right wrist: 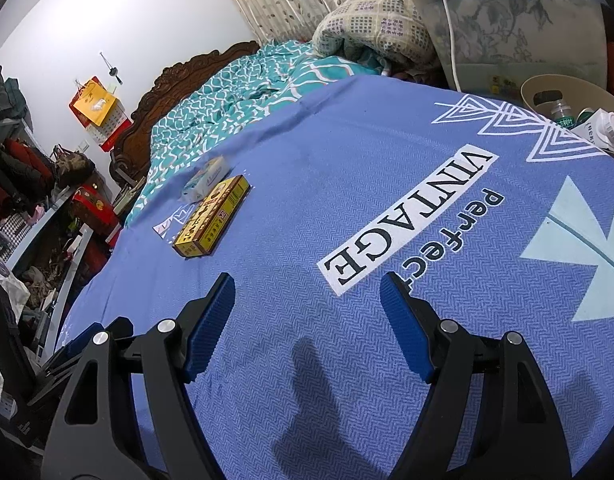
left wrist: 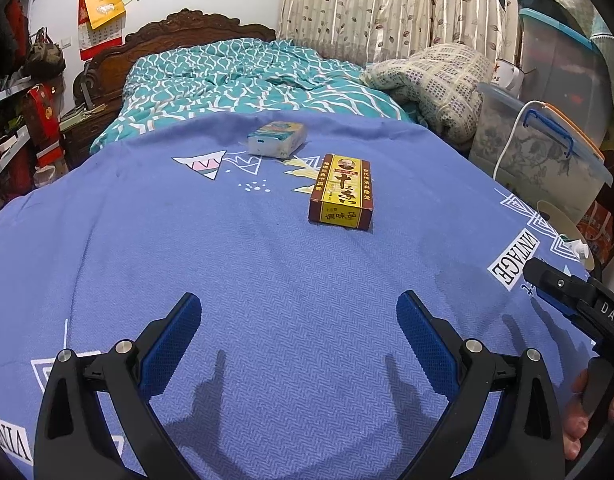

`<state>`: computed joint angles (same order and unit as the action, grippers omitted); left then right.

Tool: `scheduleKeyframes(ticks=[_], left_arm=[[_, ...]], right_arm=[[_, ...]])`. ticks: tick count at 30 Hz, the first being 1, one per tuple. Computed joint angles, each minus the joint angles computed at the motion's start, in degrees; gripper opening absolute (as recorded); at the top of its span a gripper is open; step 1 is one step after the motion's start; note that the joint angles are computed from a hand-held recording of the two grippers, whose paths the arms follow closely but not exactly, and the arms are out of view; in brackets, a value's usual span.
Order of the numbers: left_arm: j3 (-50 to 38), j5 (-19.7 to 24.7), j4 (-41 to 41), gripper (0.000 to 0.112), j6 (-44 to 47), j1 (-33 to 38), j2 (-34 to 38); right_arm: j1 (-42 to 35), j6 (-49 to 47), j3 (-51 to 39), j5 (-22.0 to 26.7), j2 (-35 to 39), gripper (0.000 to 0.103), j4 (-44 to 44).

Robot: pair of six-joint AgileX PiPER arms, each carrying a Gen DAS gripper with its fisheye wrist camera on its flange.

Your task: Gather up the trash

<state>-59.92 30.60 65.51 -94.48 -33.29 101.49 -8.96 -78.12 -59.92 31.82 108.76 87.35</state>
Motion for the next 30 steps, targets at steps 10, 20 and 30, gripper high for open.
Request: scheduleKeyframes(ticks=[10,20,30], left_arm=[[-0.93,0.61,-1.33,0.094,1.37,-0.04,0.74],[-1.82,1.82,-1.53,0.094,1.50,-0.61,1.62],[-2.16,2.14,-1.43,0.094,1.19,-0.52,1.95]], right_arm=[[-0.56,-0.87,0.30,1.92,0.20,0.076,1.10],[-2.84,-0.97,-0.30,6.32,1.33,0.076,1.39],[-3.63,0.02,-1.18,7.99,2.02,0.076,0.65]])
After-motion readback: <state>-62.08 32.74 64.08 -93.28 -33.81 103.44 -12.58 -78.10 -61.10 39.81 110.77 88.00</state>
